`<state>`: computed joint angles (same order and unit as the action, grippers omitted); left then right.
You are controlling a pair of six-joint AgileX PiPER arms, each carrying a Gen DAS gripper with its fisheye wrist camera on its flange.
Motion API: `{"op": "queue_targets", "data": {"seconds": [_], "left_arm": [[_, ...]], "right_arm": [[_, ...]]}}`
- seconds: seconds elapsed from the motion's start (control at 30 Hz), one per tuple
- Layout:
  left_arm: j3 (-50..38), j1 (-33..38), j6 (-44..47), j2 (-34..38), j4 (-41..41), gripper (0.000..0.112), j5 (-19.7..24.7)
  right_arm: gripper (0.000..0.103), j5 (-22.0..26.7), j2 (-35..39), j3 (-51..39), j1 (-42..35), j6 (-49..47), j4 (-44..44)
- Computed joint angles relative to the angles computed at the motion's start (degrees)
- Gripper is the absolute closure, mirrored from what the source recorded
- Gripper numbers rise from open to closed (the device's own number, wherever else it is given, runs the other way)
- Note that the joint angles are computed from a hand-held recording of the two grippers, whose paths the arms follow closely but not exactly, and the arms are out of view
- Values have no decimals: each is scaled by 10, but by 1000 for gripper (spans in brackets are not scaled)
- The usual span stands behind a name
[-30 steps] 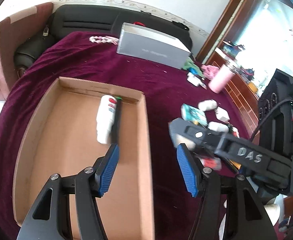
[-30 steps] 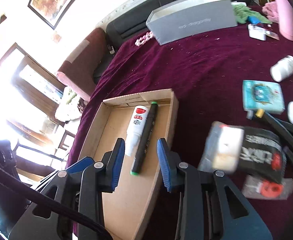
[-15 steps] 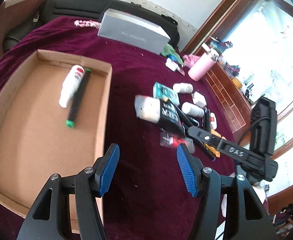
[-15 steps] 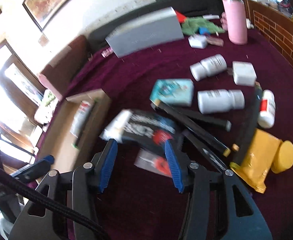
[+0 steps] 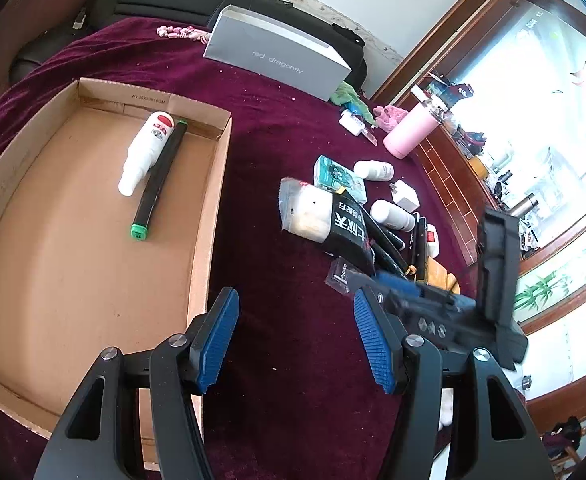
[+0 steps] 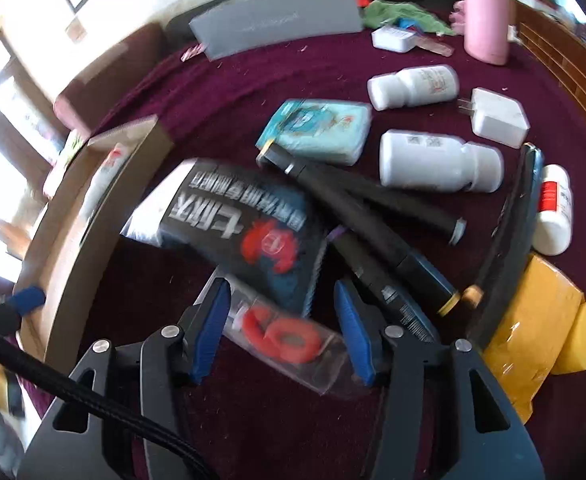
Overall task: Organize objects
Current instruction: 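Open both grippers and withdraw them from the tray, then grasp the clear boxed red number candle with the right gripper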
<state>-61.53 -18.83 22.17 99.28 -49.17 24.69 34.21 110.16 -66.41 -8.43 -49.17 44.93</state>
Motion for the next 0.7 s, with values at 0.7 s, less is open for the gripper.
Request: {"op": "queue_targets", "data": {"seconds": [0.7], "left_arm": [[-92,-51,-46,82,21,58,38]], "right_arm": [[78,-67,-127,164,-42,-62,7]]}}
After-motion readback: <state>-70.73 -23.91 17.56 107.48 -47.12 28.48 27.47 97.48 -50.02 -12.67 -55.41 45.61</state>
